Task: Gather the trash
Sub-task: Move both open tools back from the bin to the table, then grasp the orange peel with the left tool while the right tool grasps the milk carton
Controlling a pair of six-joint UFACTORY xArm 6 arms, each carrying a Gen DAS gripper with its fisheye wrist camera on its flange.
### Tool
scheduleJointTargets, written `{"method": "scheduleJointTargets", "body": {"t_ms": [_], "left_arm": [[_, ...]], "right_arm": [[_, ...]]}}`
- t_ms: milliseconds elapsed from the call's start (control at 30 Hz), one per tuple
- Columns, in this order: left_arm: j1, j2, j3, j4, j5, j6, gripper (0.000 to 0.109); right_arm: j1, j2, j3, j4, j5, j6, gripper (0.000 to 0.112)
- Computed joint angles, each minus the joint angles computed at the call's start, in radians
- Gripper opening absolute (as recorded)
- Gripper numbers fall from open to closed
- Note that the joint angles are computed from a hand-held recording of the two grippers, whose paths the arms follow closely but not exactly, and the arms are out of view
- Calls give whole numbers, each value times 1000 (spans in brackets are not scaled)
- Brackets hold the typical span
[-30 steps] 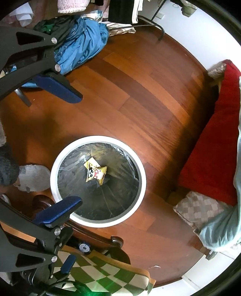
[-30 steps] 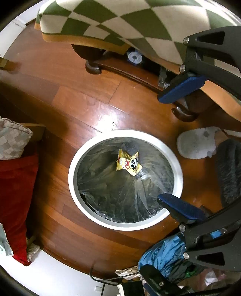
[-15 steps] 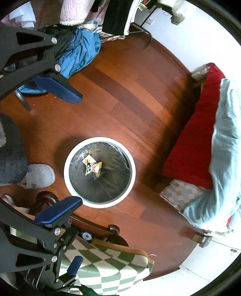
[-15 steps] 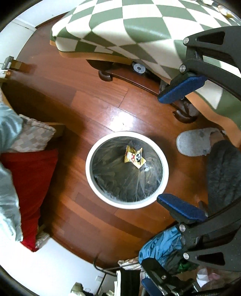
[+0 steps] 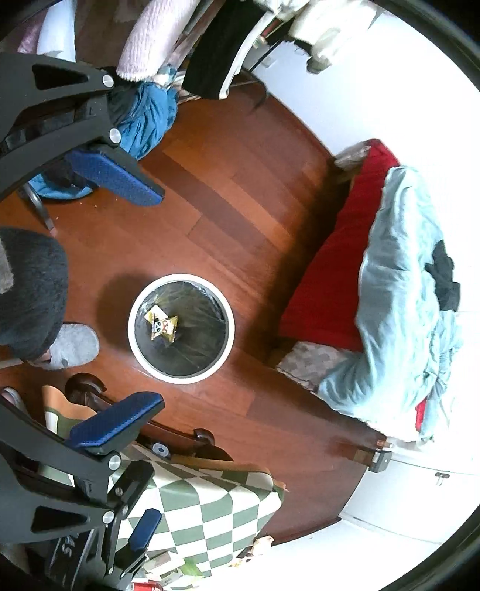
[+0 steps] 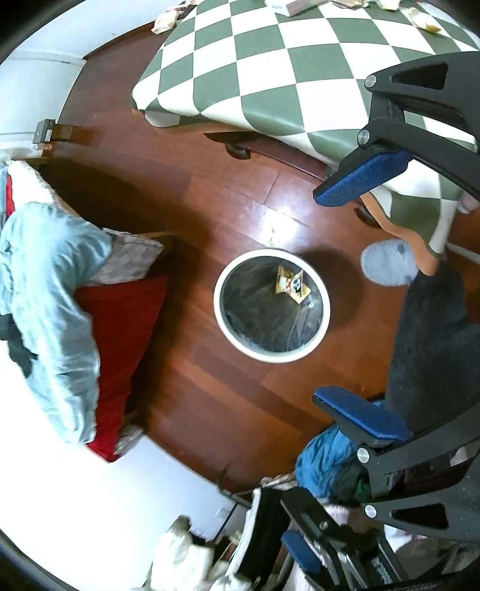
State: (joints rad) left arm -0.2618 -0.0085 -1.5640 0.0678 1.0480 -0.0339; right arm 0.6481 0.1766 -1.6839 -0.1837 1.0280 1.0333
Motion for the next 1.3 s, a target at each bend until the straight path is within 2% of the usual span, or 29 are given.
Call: {"method": "scheduleJointTargets", "body": {"t_ms": [133, 233, 333, 500, 600, 667, 800, 900, 967, 1033, 1167, 1233, 1300], "left_arm": [[-52, -61, 45, 86, -31, -59, 103], [-103, -85, 70, 87, -43, -79, 103], [-167, -89, 88, 88, -49, -100, 103], [-329, -12, 67, 74, -29, -116, 103], [-446, 57, 40, 69, -30, -139, 103], [-529, 129, -5, 73, -30, -161, 103], [-658, 283, -128, 80, 8, -182, 103], [-725, 388, -220, 86, 45, -194, 103], [-753, 438, -266, 88, 72, -195, 103], [-780, 473, -294, 104, 94, -205, 103], [-807, 509, -316, 115, 121, -211, 103], [-809, 500, -299, 118, 108, -220, 103], [-810, 503, -305, 115, 114, -218, 103]], "right_arm": [[6, -151, 165, -34, -100, 101, 102], [2, -279, 298, -71, -129, 191, 103], [-7, -460, 470, -103, -108, 284, 103], [-52, -763, 711, -123, 61, 370, 103], [-112, -988, 848, -114, 253, 372, 103], [-194, -1105, 904, -85, 373, 294, 103], [-530, -1276, 985, -10, 623, -112, 103], [-788, -1312, 1044, -4, 706, -426, 103], [-967, -1314, 1090, 3, 707, -635, 103], [-1109, -1293, 1120, 13, 687, -840, 102], [-1220, -1252, 1158, 6, 630, -1019, 102], [-1233, -1231, 1183, 15, 593, -1049, 102], [-1286, -1234, 1199, 51, 570, -1077, 92]]}}
